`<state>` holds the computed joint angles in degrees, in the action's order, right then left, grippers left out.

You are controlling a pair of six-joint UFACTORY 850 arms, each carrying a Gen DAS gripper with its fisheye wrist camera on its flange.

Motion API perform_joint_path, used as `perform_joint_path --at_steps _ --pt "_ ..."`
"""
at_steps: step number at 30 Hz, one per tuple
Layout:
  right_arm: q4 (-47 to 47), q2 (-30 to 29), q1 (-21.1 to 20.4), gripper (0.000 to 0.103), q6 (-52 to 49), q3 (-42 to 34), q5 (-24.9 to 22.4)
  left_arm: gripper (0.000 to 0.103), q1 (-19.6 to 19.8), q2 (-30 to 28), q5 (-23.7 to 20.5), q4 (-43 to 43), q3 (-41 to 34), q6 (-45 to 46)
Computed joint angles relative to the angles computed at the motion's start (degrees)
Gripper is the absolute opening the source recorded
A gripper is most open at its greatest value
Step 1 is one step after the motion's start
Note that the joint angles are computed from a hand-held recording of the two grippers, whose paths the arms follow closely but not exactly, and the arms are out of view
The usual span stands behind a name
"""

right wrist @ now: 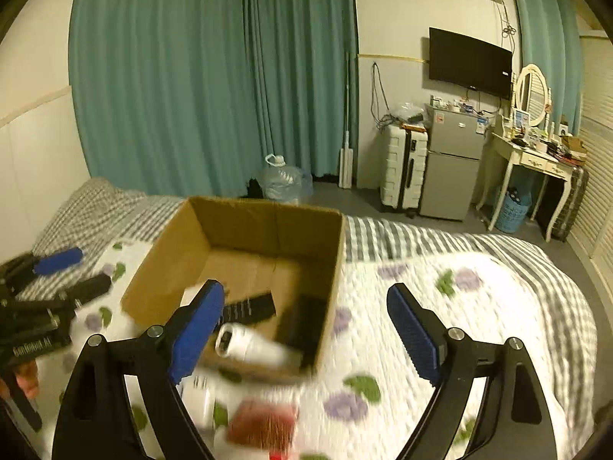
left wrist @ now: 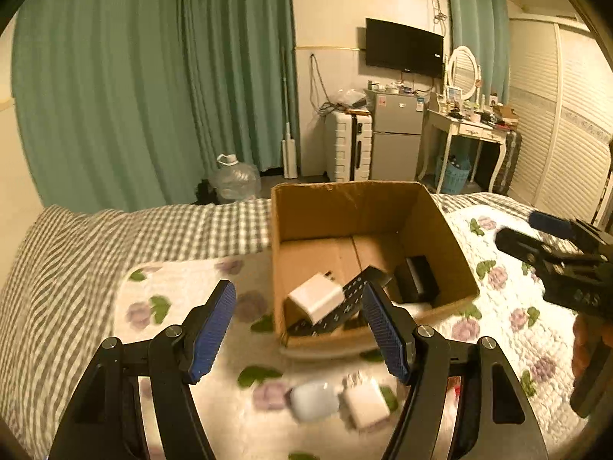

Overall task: Organize rigid objects
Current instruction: 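Open the left tool to drop the charger while the right drops the adapter, then move both tools back toward the remaining items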

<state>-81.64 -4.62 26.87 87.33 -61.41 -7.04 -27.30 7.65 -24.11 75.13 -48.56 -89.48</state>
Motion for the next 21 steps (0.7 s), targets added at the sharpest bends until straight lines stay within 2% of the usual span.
perform_joint_path --at_steps 4,7,9,13,17,21 --pt "-1.0 4.2 1.8 0.096 1.3 5.2 -1.7 0.072 -1.5 4.7 -2.2 -1.0 4.1 -1.8" --pt "-0.3 4.3 3.4 0.096 0.5 7.7 -3.4 0.072 -3.5 6.7 -5.2 0.3 7.5 -5.9" --pt "6.6 3.2 4.4 0.096 -6.4 8.5 -4.1 0.072 -4.0 7.2 -5.5 0.5 9.6 -8.9" --pt "16.8 -0.7 5.0 0.096 -16.3 8.0 -3.4 0.072 -4.2 4.2 -5.9 -0.7 11.9 -13.1" --pt "26.6 -4.7 5.1 0.096 -26.8 6.5 -2.6 0.072 -2.8 -0.5 -3.8 -3.4 11.3 -11.5" --pt "28.9 -9.9 5.4 0.095 -29.5 3.3 -3.7 0.072 -2.7 -3.2 -3.2 -1.7 10.7 -13.7"
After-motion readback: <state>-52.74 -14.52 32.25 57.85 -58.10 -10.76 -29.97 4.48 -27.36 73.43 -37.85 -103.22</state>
